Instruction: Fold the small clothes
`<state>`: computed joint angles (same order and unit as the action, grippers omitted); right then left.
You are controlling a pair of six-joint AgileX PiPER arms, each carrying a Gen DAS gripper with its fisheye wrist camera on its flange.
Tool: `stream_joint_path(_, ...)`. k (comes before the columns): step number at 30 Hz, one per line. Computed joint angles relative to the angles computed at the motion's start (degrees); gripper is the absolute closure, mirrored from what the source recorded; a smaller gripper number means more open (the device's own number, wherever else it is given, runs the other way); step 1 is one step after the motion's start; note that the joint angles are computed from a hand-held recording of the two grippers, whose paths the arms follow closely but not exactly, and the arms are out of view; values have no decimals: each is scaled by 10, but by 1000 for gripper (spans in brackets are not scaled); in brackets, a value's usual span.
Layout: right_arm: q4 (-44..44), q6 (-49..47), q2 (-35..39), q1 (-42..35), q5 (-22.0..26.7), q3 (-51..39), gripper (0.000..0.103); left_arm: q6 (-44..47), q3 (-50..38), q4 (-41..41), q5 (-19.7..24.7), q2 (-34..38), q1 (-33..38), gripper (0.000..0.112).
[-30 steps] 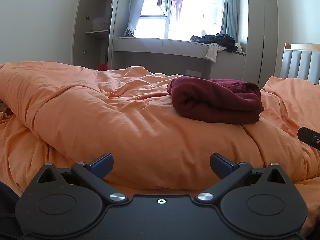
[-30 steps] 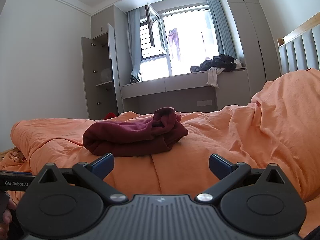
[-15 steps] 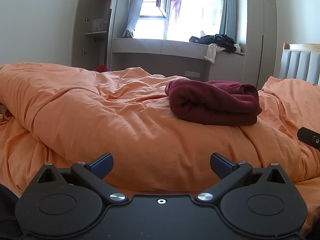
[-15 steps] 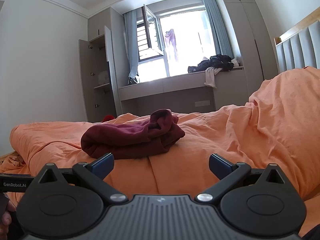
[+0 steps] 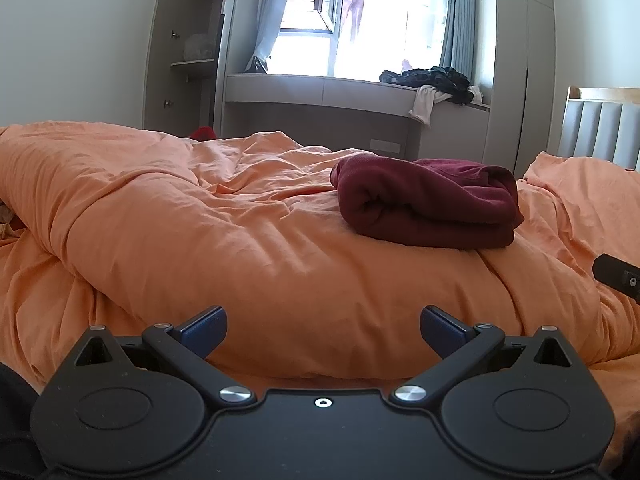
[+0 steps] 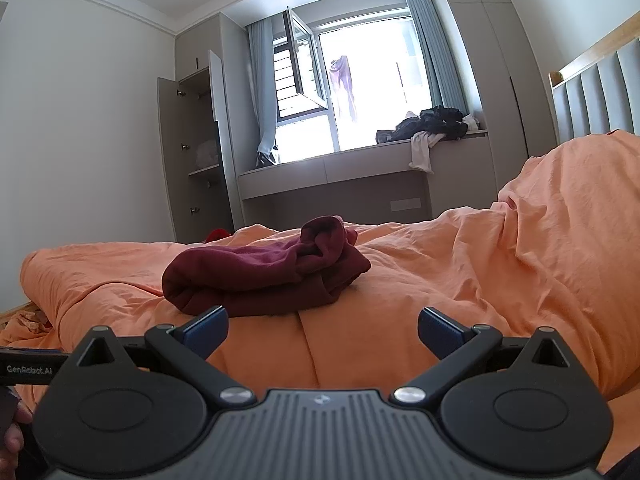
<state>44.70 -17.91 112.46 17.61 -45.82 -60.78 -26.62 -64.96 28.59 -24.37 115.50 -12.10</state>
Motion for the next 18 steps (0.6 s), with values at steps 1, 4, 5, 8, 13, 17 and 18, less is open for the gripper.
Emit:
stream_joint_path(1, -1, 1, 0, 0, 0, 0, 0, 1, 1, -1, 0, 0, 0, 10)
stream_joint_path(4, -1, 1, 0, -1, 1, 0, 0, 4, 0, -3, 1, 0, -1, 10)
stream_joint_path(5, 0, 0, 0, -1, 2, 0, 0, 4, 0, -3, 1, 1, -1, 10)
stream_joint_path(8, -5, 4, -2, -3, 2, 3, 0, 3, 1, -3, 0, 1, 0, 10)
stream_joint_path(13, -2, 2, -1, -2, 3, 1, 0, 6, 3, -4, 0, 0, 0, 10)
stream_joint_path(17, -5, 2, -3, -4, 5, 4, 0, 1, 2, 0, 0, 0, 0, 10)
stream_joint_path(18, -5, 1, -4, -4, 5, 5, 0, -3, 2, 3, 1, 0, 1, 10)
